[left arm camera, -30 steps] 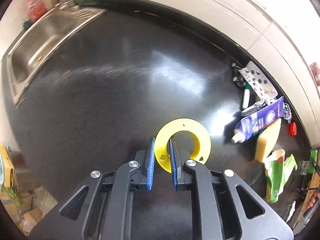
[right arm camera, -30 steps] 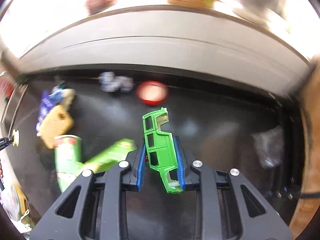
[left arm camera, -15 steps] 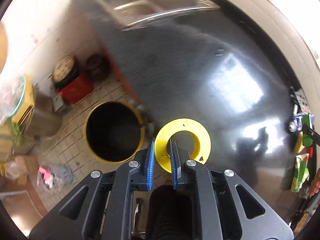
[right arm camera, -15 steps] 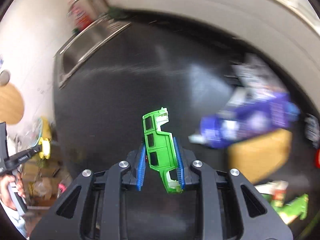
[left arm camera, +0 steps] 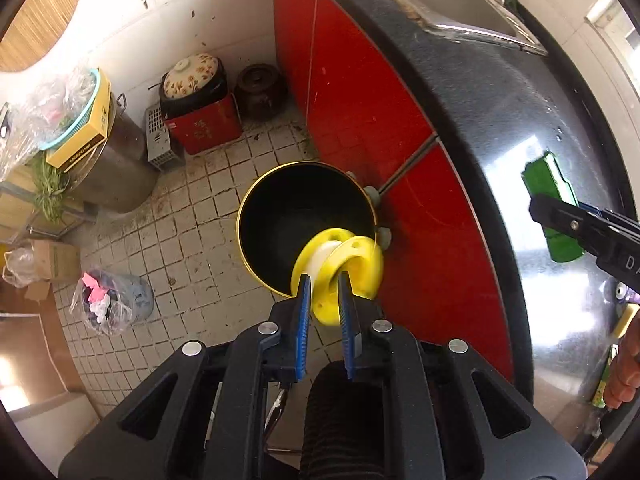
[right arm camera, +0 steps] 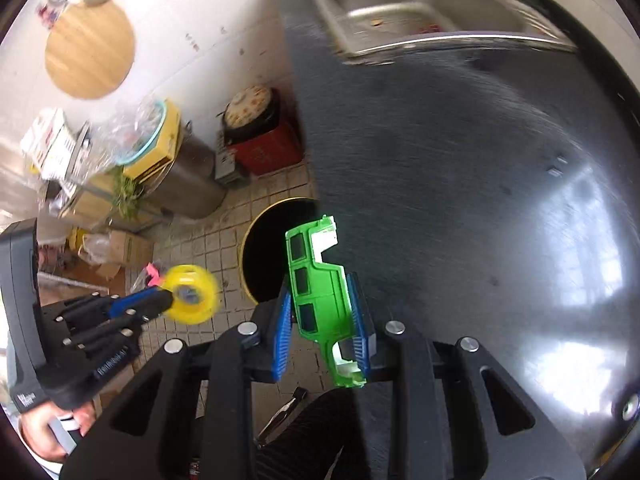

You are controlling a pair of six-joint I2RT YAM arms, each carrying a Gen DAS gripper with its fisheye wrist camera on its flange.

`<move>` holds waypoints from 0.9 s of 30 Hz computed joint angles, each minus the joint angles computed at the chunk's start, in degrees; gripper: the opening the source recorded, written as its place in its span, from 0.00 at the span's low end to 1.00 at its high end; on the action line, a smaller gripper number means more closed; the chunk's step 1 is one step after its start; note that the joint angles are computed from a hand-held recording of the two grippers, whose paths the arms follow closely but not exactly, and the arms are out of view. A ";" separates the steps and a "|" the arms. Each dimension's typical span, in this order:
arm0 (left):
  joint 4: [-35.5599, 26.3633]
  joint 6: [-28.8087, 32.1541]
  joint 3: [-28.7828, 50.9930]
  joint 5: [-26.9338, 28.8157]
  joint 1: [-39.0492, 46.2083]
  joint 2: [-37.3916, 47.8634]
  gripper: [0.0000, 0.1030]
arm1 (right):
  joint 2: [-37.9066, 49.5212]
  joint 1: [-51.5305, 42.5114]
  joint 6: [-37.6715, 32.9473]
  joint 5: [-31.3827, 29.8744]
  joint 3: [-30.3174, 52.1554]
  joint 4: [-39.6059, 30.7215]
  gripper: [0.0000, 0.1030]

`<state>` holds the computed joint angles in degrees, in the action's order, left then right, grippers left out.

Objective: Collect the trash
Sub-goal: 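Carry both items over the black bin and open both tools to drop them, then swing both open tools back toward the countertop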

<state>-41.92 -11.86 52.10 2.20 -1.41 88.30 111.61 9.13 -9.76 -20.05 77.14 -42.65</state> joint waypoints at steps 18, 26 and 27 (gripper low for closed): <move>14.59 0.76 -8.47 0.81 9.71 5.92 0.89 | 15.75 12.65 7.52 -0.27 21.34 -7.04 0.61; 8.43 0.64 -8.02 -4.63 5.09 -4.02 0.94 | -3.34 2.18 5.86 2.06 6.06 3.46 0.94; 7.88 -0.51 -6.79 -5.59 2.37 -5.23 0.94 | -6.21 -0.57 5.12 3.91 3.00 4.86 0.94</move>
<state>-34.04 -12.36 45.31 -3.38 0.96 83.07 105.41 8.56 -4.64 -16.13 80.14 -37.80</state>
